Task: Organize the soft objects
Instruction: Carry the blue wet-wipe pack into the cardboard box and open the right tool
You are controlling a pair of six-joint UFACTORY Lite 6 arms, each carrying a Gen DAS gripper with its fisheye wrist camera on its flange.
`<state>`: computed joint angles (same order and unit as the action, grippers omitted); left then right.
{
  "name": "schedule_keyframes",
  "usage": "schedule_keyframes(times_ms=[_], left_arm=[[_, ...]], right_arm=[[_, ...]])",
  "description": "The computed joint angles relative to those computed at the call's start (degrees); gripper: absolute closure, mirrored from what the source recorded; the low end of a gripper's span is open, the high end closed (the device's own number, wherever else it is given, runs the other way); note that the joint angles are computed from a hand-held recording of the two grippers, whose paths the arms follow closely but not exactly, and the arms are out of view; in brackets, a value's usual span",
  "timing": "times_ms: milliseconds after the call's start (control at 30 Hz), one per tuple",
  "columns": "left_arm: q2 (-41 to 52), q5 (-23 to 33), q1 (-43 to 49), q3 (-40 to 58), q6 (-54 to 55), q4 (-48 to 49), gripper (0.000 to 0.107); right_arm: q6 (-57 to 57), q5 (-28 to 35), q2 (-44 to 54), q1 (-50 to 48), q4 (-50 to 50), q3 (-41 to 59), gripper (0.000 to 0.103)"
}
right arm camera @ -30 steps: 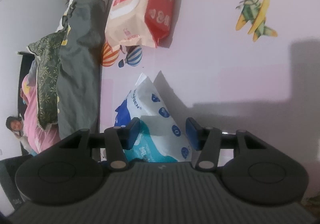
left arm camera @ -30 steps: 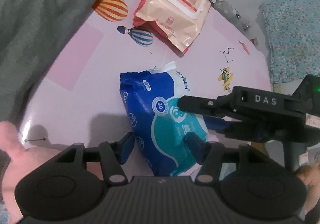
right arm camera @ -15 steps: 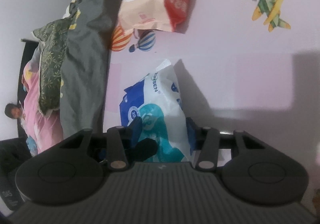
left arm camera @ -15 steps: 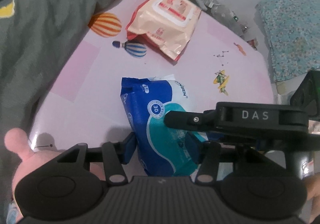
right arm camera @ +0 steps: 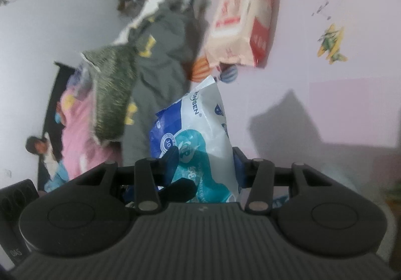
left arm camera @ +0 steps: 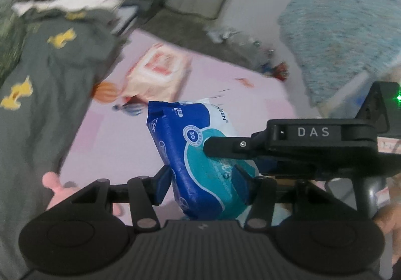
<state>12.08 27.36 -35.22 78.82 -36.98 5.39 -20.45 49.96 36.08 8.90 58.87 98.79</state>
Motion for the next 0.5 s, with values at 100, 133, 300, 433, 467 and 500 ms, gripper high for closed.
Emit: schedule_keyframes(times_ms=[100, 133, 300, 433, 467, 500], left_arm=[[-0.68, 2.40, -7.07, 3.56, -5.01, 5.42, 0.053], [-0.23, 2.89, -9.09, 4.88, -5.94, 6.65, 0.053], [9.09, 5.97, -19.65, 17.47, -6.66, 7.92, 0.052], [22.92, 10.39, -24.74, 33.53, -1.15, 2.23, 0.052], [27.27, 12.18, -25.83, 38.81, -0.07, 1.08, 0.052], [31.77, 14.29, -26.88, 44.37, 0.62, 0.08, 0.052]], right_arm=[[-3.85, 0.24, -13.91, -5.10, 2.18, -13.74, 0.058], [-4.64, 0.59, -17.77, -6.85, 2.31, -17.27, 0.058], [-9.22, 7.20, -37.89, -23.05, 0.98, -35.30, 0.058], [-15.67, 16.64, -44.94, -42.40, -2.06, -44.89, 0.058], [-17.32, 18.02, -44.92, -45.98, -2.63, -46.28, 0.058], [-19.53, 19.78, -44.32, -50.76, -3.63, -47.67, 0.058]])
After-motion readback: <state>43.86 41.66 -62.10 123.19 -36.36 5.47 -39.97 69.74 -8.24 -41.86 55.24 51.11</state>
